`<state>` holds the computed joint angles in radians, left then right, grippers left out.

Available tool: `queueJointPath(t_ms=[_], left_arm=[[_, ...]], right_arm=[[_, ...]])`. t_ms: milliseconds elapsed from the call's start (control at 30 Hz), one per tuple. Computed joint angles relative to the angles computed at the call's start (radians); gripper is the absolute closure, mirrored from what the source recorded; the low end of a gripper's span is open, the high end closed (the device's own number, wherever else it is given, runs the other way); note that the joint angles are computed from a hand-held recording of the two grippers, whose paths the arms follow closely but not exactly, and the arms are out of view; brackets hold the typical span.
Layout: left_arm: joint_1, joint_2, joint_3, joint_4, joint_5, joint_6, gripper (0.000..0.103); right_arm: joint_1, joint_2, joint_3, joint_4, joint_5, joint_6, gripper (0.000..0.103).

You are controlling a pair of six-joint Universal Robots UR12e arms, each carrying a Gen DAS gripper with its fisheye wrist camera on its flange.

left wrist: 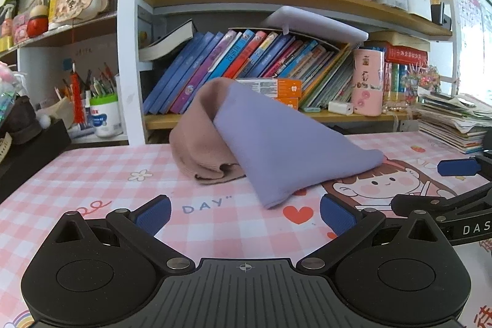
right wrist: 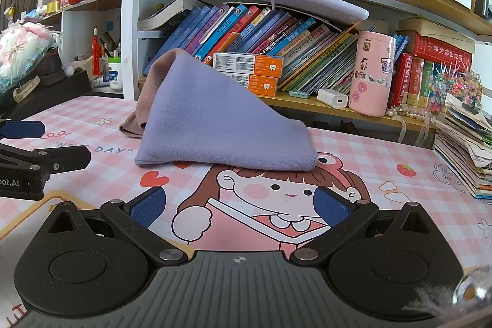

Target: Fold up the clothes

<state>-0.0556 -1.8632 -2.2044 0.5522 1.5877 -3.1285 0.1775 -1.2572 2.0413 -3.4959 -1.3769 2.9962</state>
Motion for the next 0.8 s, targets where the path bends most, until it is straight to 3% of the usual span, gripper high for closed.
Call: queueJointPath(t_ms=[200,367,800], left_arm=[[-0.002,-0.016,-0.002,0.044,0.01,0.027,0.0],[-0.001,-0.002,0.001,0.001,0.002,0.014,0.0],[-0.006,-0.007,0.003,0.013,0.01,0.015,0.0]], right_arm=[[-0.002,-0.002,-0.001,0.006,0.001,-0.003,0.0],[0.003,-0.003,0.0,0.004,-0.004,-0.002,0.0],[0.001,-0.004,-0.002,0.008,-0.001,-0.002,0.0]])
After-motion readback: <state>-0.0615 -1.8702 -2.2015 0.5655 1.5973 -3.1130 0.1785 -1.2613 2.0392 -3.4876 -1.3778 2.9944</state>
